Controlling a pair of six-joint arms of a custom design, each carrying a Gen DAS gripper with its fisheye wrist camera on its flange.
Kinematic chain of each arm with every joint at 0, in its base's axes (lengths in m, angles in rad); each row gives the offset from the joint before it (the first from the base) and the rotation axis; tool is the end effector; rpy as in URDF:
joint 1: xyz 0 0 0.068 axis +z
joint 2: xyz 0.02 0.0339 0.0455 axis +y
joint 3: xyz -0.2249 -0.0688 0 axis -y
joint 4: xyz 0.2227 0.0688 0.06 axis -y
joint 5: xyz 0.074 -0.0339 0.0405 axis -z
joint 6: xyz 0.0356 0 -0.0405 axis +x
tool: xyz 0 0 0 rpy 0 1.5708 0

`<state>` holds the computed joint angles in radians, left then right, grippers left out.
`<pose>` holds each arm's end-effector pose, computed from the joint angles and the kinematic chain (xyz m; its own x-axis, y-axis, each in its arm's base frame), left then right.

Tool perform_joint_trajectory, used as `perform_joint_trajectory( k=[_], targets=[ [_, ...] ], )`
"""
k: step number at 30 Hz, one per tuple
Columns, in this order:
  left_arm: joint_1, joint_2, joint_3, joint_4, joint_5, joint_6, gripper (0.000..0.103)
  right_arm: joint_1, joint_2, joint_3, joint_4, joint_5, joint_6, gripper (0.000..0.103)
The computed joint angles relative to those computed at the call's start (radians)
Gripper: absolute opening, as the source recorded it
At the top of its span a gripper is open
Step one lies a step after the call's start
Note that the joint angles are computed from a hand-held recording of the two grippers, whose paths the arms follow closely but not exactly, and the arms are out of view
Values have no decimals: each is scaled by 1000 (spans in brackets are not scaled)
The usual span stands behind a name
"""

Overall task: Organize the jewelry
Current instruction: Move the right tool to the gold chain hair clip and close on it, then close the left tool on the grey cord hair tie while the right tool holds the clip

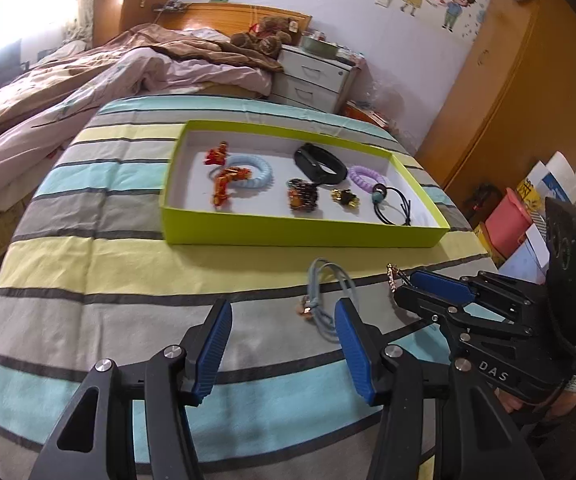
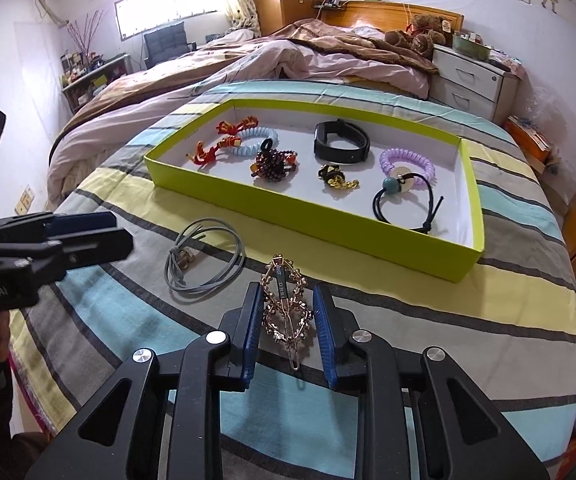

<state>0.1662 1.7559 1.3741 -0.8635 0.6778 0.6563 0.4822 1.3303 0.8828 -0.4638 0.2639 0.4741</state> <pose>0.3222 0.0314 0.2109 -0.6983 0.3648 -0.6159 0.6248 0.7306 -0.2756 0.2343 0.1121 0.2040 -0.7627 0.0983 -0.6393 0.0473 0.9942 0.0963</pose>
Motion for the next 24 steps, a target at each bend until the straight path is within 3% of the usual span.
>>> perform_joint_trajectory(
  k=[17,23,24],
  targets=[
    [-164,-84,-156,196,-201,-79,53,-9,-154,-78,-30,26,38,26],
    [-181,-101,-183,232,-239,-84,39,-16,-173,-90,-25,21,35,26],
    [-182,-104,-187,238,-245,-85,31,-16,-172,-89,-24,21,33,26]
  ],
)
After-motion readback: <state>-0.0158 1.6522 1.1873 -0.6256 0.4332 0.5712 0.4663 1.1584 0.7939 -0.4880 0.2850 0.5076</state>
